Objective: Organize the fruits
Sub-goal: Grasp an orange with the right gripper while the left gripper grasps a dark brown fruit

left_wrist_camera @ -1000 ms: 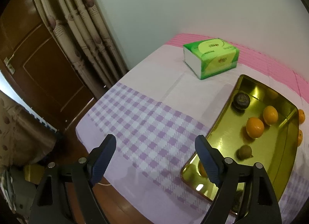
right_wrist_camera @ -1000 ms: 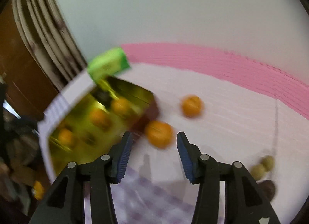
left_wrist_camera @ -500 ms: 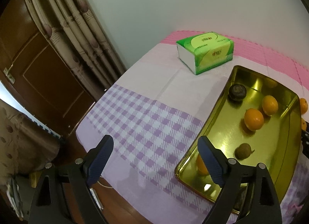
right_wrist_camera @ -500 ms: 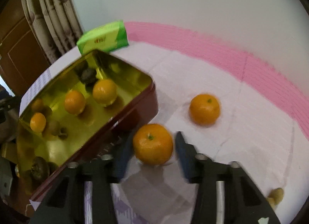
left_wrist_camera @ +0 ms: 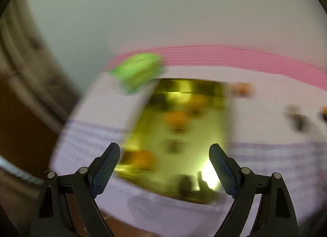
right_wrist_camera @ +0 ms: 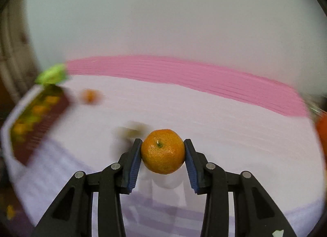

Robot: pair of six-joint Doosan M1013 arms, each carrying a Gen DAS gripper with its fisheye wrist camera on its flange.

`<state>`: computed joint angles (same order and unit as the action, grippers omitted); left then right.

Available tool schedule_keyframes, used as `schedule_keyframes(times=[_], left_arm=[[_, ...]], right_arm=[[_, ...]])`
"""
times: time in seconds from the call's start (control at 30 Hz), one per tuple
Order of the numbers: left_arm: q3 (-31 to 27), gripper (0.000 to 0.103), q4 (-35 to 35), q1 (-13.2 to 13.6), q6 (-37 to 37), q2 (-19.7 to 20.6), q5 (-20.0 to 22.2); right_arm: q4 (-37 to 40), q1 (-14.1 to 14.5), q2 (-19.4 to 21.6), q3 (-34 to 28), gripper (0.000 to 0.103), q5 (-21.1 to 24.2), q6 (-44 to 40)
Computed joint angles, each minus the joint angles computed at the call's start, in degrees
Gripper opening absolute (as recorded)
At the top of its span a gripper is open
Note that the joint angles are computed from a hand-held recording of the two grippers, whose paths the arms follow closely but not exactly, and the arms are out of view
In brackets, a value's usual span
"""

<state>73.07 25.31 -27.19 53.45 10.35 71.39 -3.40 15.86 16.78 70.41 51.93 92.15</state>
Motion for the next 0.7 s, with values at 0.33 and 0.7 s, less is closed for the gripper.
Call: schedule_keyframes(times=[0.33,0.7], left_arm=[[-13.11,0.093,-29.97,-0.85,12.28,11.89,0.48],[-25.34,0.090,-30.93,-2.38,4.47,22.97,5.31]], right_arm=[[-8.10,-5.67,-0.10,4.39,0.038,-0.47,11.67],[-1.70,-7.30,0.05,3.99,0.038,-1.18,7.91]])
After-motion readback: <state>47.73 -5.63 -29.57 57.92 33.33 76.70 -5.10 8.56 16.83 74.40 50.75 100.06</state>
